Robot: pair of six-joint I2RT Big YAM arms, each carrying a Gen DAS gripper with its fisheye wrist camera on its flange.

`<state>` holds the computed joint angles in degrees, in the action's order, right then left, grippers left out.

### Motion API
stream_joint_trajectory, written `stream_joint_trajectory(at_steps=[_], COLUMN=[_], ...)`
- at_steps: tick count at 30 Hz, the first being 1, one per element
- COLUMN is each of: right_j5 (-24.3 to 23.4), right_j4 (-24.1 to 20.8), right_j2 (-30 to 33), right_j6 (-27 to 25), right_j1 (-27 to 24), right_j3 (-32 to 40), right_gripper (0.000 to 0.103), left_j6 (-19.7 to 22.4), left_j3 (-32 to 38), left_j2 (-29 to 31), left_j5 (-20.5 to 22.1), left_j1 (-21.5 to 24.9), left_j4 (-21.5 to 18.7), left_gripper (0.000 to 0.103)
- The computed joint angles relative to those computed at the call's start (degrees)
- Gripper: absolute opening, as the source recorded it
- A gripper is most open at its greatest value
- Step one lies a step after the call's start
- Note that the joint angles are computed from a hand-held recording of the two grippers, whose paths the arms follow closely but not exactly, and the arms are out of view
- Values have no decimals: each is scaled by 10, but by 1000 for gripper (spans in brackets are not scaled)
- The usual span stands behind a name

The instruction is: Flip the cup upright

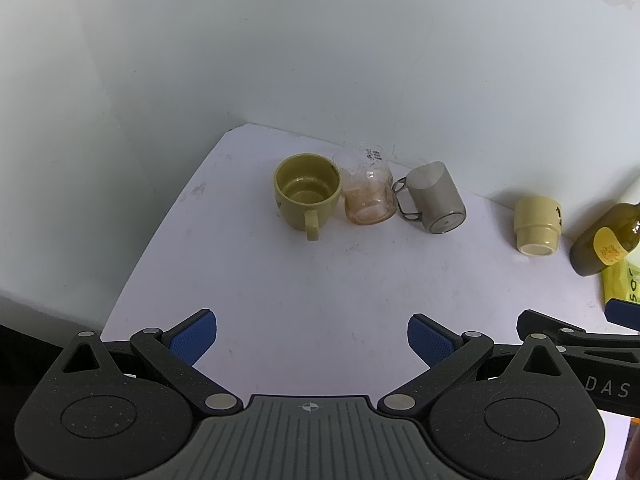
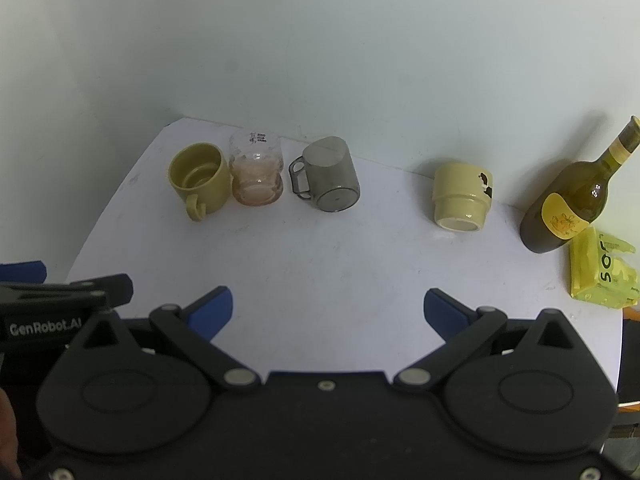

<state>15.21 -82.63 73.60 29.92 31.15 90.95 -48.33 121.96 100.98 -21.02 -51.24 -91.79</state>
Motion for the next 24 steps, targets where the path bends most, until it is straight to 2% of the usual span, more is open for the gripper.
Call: stream_joint_trajectory(at_steps=[24], right_j5=[-14], right_j4=[9], right_j2=[-5], right_j6=[-6], right_j1=[8], right_j3=[-13], right_gripper=[103], left_j6=[-30], left_j3=[-5], left_j2=[-5], left_j5=[-15], left_j1=[-12], left_j4=[-17], left_gripper=[103])
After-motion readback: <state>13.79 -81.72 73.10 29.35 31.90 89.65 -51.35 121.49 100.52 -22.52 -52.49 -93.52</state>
